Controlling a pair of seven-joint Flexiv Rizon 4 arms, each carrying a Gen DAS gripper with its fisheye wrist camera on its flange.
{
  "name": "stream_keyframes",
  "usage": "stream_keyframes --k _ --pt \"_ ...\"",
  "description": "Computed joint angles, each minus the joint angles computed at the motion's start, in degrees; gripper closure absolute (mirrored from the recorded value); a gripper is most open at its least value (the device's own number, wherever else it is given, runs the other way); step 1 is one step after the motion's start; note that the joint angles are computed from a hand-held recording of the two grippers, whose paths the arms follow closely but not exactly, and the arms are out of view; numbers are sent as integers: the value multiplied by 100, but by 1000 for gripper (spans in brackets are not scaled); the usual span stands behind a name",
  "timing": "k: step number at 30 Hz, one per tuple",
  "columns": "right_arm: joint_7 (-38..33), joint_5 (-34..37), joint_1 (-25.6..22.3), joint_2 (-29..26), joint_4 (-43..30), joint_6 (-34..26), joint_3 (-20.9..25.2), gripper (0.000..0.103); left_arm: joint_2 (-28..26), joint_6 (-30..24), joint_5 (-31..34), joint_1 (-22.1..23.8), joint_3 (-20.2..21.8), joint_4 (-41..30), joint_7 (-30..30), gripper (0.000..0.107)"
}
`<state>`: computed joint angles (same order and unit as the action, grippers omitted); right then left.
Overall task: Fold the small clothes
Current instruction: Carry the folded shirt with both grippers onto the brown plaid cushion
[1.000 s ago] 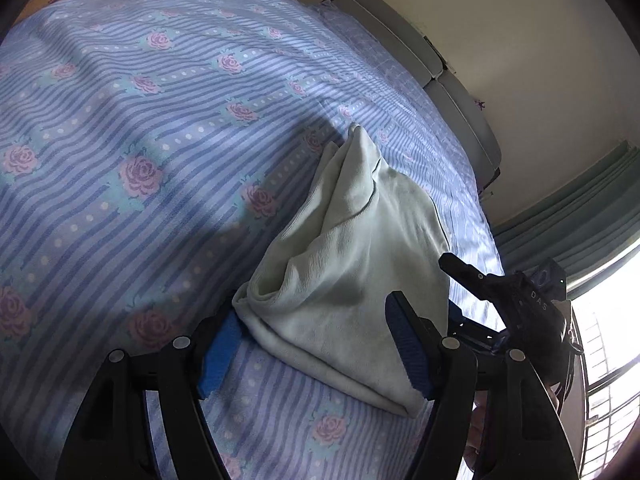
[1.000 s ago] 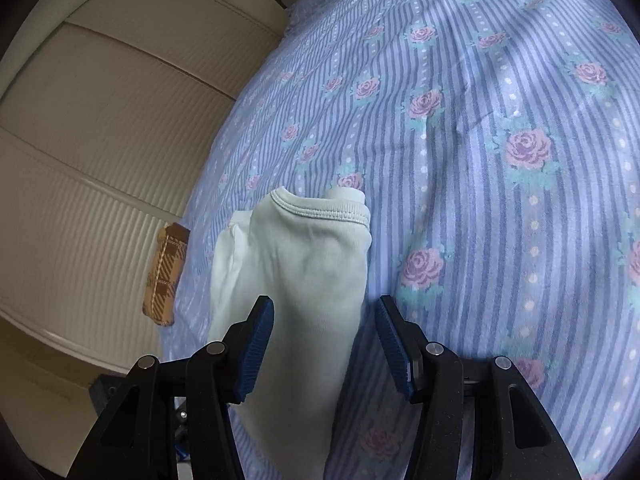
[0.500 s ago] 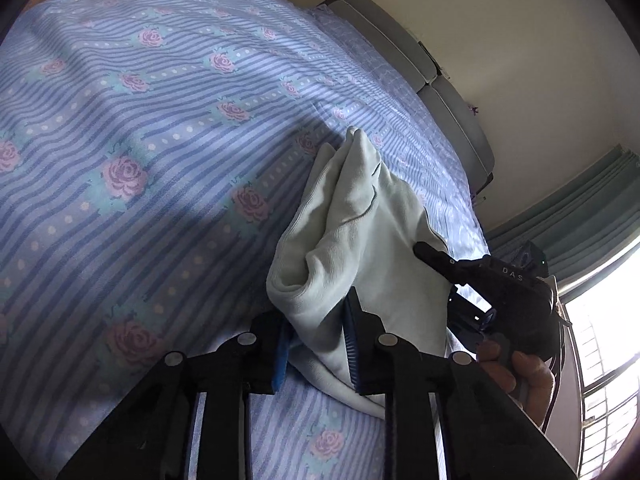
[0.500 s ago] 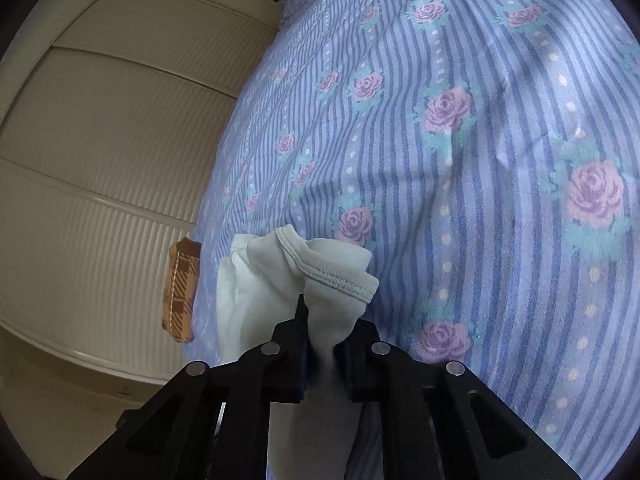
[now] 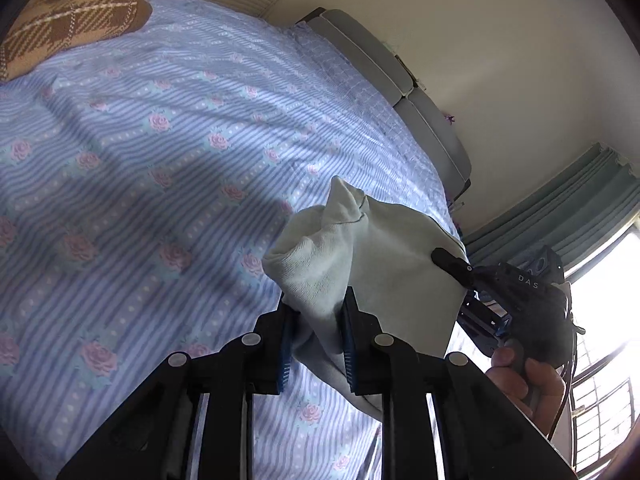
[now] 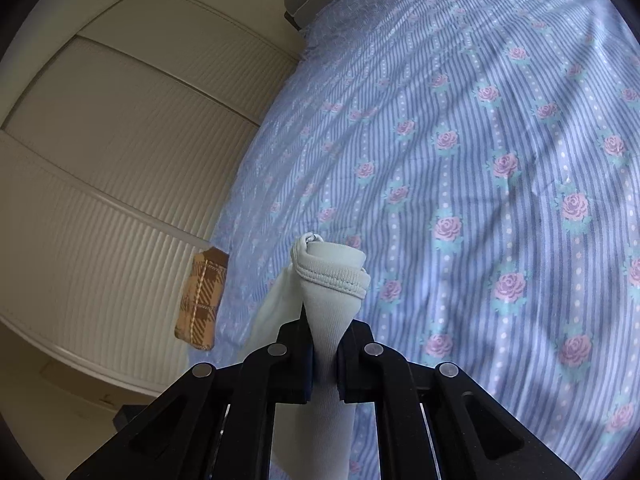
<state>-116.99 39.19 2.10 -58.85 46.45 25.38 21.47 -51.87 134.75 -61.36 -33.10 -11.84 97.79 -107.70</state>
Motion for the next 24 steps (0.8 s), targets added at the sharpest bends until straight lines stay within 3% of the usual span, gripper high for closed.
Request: stream_keyframes --k 8,13,20,24 --pt "-178 165 179 901 1005 460 162 94 1086 351 892 357 191 1751 -1089 85" --pt "-122 211 645 1149 1195 624 234 94 1955 519 1296 673 472 3095 -1670 85" --pt "386 32 1914 715 171 624 357 94 3432 435 1776 1384 1178 4700 -1598 85" --pt "676 -40 2717 142 -965 569 401 94 4136 163 3007 2476 1631 5208 -1599 85"
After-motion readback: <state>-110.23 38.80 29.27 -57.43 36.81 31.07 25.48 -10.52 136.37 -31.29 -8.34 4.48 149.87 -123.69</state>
